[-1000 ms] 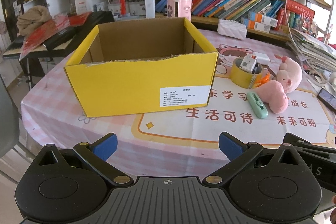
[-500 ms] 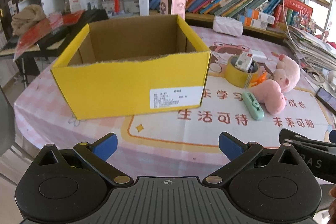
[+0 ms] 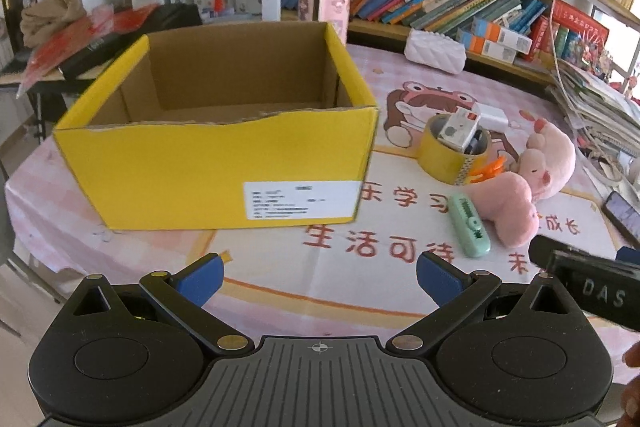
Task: Organize objects
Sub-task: 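Grasp the pink plush chick with the right gripper while the left gripper grasps the mint-green stapler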
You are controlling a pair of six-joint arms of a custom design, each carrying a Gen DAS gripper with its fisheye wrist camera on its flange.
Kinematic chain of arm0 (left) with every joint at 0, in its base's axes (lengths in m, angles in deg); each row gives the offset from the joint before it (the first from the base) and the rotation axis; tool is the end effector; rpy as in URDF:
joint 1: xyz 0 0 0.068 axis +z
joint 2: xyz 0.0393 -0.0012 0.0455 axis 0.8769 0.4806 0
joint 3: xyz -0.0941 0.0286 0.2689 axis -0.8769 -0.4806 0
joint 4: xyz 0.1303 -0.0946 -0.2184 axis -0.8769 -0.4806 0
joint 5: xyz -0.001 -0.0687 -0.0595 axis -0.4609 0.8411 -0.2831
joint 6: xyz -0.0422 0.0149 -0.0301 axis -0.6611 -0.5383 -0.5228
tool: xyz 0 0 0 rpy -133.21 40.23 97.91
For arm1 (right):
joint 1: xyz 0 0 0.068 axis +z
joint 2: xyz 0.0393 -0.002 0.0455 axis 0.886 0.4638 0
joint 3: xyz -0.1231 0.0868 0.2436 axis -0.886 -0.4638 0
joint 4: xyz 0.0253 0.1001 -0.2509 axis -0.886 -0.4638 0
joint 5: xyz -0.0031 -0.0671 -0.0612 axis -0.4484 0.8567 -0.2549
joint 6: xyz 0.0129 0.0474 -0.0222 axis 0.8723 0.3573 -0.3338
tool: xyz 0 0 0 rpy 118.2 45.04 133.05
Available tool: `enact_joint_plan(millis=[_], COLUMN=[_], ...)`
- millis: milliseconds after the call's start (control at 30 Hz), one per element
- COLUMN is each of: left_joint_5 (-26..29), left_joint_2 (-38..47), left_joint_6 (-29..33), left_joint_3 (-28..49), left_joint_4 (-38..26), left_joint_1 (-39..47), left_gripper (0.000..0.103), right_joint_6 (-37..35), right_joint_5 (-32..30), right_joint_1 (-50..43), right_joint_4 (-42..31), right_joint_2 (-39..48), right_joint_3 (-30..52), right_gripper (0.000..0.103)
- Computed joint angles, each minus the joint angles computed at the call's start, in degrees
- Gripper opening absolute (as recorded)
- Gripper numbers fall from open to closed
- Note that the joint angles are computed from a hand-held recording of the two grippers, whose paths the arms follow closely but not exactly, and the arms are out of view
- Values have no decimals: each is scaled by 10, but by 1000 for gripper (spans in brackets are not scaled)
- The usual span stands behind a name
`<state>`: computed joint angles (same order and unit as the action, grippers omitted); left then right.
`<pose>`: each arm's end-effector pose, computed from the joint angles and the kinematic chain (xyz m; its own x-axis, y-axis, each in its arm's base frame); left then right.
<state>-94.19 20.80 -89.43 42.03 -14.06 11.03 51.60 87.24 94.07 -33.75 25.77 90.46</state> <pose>0.2119 -0.2210 0.1452 -0.6910 -0.2430 -0.6808 -0.2736 0.9597 -0.0648 0.2407 0.1362 0.1389 -0.6650 -0.0522 -0.7450 -0.1122 0.9932 0.0305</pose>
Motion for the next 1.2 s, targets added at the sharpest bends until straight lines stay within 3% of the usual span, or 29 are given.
enact_joint_plan(millis=[233, 400, 467, 733, 867, 1033, 1200], left_joint_5=[40, 37, 37, 49, 57, 71, 89], left_joint_2=[57, 80, 82, 105, 122, 159, 205], left_joint_6=[17, 10, 11, 17, 30, 67, 97], left_joint_3=[68, 92, 95, 122, 142, 189, 248], left_joint_4=[-16, -21, -19, -17, -17, -14, -7], left_joint_1=[22, 26, 27, 33, 34, 36, 44], left_gripper=[103, 103, 103, 102, 101, 88, 73], right_joint_6=[-63, -100, -110, -152, -169, -195, -218], right_joint_5=[-85, -169, -190, -220, -255, -307, -346], right_joint_1=[-82, -122, -129, -137, -147, -172, -212], right_joint_4=[28, 9, 2, -35, -50, -29, 59], right_joint_2=[54, 111, 134, 232, 258, 225, 157], right_joint_3=[45, 100, 121, 219, 247, 222, 155], right_gripper=[98, 70, 66, 62, 51, 49, 49])
